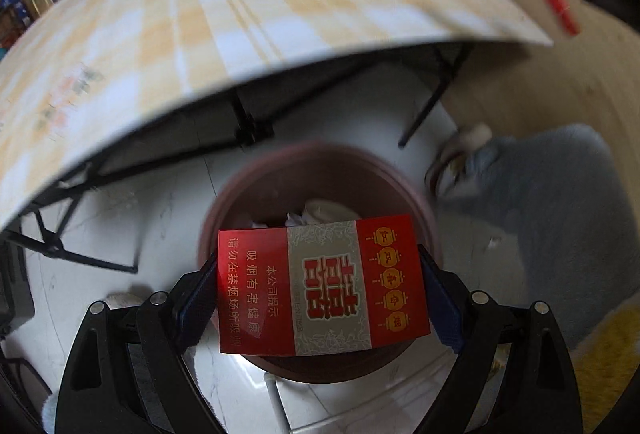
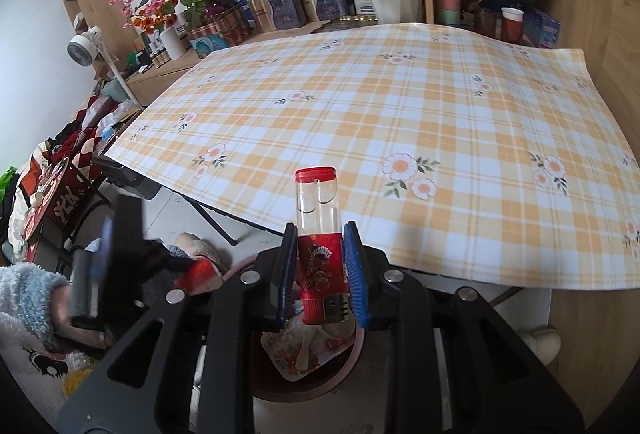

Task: Collect trash
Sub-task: 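Lower the red lighter into the bin and open the right tool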

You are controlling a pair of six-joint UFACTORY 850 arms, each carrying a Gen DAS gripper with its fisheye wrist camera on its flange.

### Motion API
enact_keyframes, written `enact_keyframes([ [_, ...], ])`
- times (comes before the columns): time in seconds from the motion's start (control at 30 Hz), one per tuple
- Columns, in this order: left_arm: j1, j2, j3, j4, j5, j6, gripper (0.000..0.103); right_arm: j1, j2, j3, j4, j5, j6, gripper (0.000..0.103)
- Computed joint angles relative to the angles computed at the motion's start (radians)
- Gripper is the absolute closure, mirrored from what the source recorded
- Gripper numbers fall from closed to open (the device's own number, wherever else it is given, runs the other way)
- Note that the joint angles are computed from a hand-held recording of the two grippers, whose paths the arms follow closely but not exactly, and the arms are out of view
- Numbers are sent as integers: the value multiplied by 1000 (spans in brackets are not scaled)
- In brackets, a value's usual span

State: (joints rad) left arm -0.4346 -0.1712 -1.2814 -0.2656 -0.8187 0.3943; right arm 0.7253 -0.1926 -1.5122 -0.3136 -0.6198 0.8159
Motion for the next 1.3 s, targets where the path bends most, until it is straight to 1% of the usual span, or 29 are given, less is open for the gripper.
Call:
enact_keyframes([
  [0.1,8,-27,2,-37,-26,-20,16,0,12,17,-6,-2,16,76],
  [0.17,15,-35,4,-89,-39,12,15,0,18,27,-6,-3,22,76],
  [0.23,14,-28,8,-96,-42,32,12,0,20,32,-4,-4,23,76],
  [0.33,17,-14,9,-108,-21,33,9,3,19,36,-5,-5,26,76],
  [0.43,49,-4,5,-178,-15,34,7,5,14,37,10,-1,15,77],
  [0.5,66,5,-3,-182,-3,0,7,6,8,35,29,2,1,77],
  [0.6,103,37,-7,-215,44,-42,7,8,-2,33,59,5,-24,84],
  [0.67,140,69,0,-271,84,-35,6,10,-11,32,84,7,-46,84],
  [0.73,167,89,2,-264,119,-64,6,11,-25,28,120,9,-86,85],
  [0.9,231,135,-1,-257,173,-106,6,11,-71,-5,187,-7,-157,86],
  [1.0,249,159,1,-207,206,-161,6,7,-91,-26,204,-7,-166,86],
  [1.1,261,181,-3,-143,235,-234,6,7,-116,-60,195,-36,-171,86],
  [1.2,266,197,-7,-76,263,-293,6,3,-140,-90,229,-64,-215,86],
  [1.3,274,210,-9,-43,277,-305,6,9,-163,-122,232,-98,-235,79],
])
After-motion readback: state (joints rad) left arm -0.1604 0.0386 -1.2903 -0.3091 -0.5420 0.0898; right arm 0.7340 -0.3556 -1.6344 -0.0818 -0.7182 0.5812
